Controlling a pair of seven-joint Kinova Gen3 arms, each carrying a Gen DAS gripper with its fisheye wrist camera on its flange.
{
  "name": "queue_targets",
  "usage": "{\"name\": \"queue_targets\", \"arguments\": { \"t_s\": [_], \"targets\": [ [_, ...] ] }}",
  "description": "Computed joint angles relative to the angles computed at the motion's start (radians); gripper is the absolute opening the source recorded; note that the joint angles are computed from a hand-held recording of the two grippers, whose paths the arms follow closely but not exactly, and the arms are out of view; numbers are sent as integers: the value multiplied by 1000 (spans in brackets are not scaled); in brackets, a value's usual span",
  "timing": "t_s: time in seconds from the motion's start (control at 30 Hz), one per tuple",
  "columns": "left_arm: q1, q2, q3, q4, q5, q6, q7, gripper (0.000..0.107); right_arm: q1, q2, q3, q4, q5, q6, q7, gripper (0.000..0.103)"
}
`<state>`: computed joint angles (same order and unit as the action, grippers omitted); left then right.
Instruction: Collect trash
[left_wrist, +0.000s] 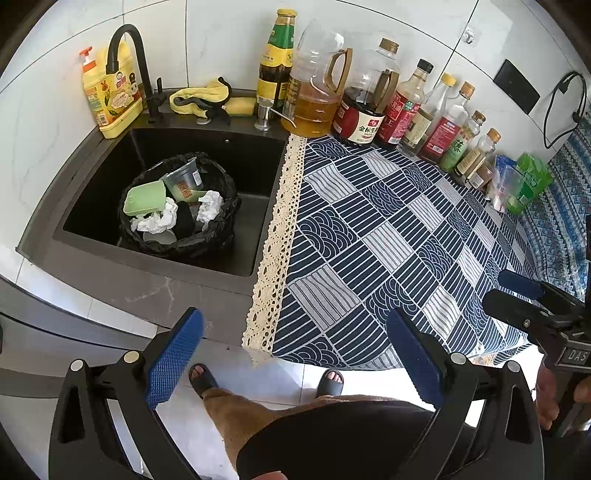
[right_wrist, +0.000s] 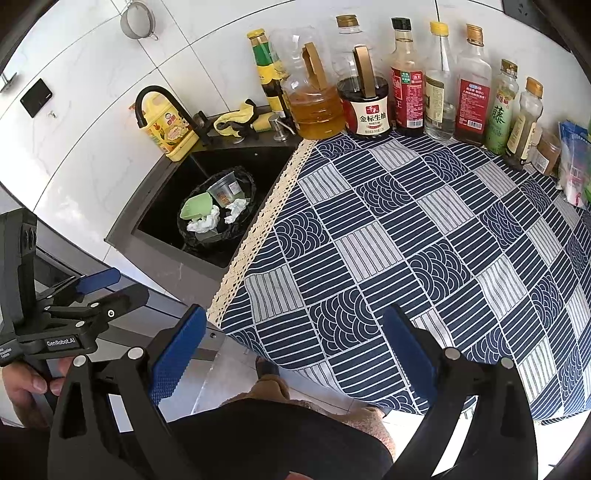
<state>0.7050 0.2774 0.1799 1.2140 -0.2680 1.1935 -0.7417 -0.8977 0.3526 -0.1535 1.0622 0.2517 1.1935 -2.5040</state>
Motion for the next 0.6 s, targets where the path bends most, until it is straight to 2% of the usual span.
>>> {"name": "queue_targets", "arguments": {
  "t_s": [0.6],
  "targets": [
    [-21, -9, 4, 14, 31, -19, -1, 96, -1, 9, 3, -11, -4, 5, 4, 95]
  ]
}}
